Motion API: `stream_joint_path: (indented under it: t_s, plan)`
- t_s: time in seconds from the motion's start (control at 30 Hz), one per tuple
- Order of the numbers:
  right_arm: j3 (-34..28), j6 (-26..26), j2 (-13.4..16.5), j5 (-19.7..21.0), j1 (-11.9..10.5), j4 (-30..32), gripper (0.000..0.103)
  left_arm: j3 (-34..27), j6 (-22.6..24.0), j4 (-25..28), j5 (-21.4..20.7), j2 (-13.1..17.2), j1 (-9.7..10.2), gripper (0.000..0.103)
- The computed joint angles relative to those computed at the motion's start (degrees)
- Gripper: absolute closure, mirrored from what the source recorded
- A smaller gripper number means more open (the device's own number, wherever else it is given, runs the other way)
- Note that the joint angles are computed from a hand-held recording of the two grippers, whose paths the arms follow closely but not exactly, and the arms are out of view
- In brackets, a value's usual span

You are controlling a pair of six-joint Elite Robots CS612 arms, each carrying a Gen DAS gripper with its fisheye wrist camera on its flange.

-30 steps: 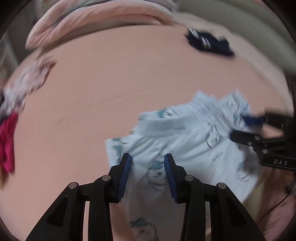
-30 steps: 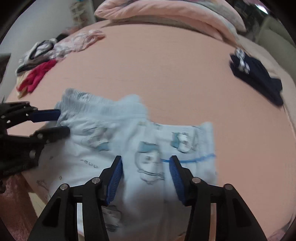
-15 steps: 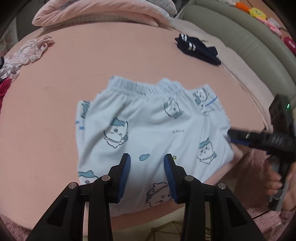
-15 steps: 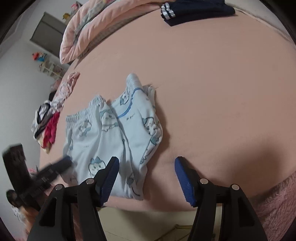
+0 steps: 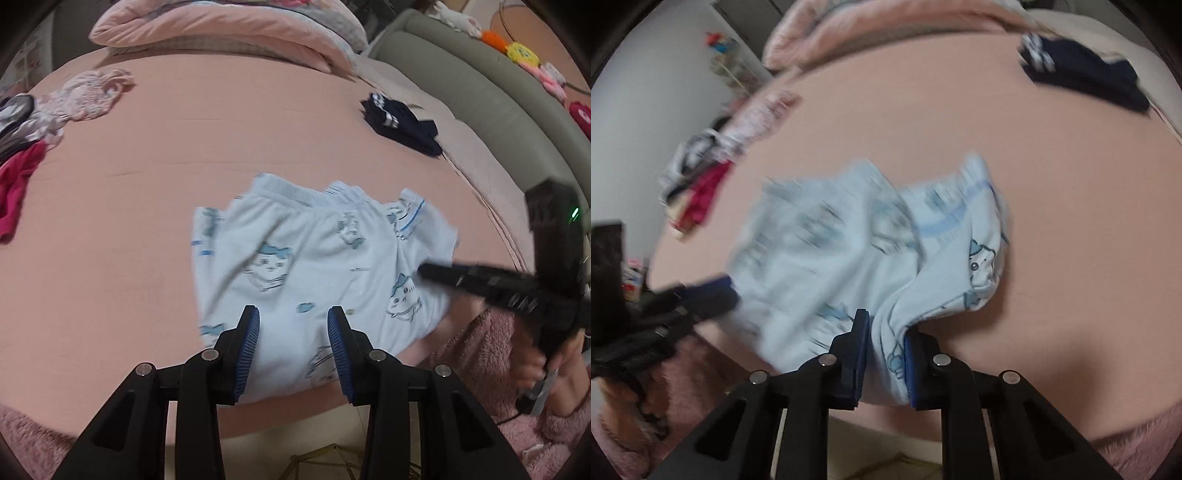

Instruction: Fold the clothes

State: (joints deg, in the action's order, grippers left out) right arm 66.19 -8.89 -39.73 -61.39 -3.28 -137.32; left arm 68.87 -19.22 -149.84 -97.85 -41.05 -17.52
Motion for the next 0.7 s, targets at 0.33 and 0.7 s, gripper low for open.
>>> stream_joint_path:
  t_s: [0.33, 0.7]
  plan:
    - [-10.1, -7.8, 4.4, 5.7, 4.8, 8.8, 0.083, 3.0, -5.9, -0.8, -0.1, -1.4, 1.21, 0.068]
    - [0.2, 3.1, 0.3, 23.2, 0.0, -3.4, 0.051, 1.5, -11.8, -12.2, -13.3, 1.1, 2.84, 0.068]
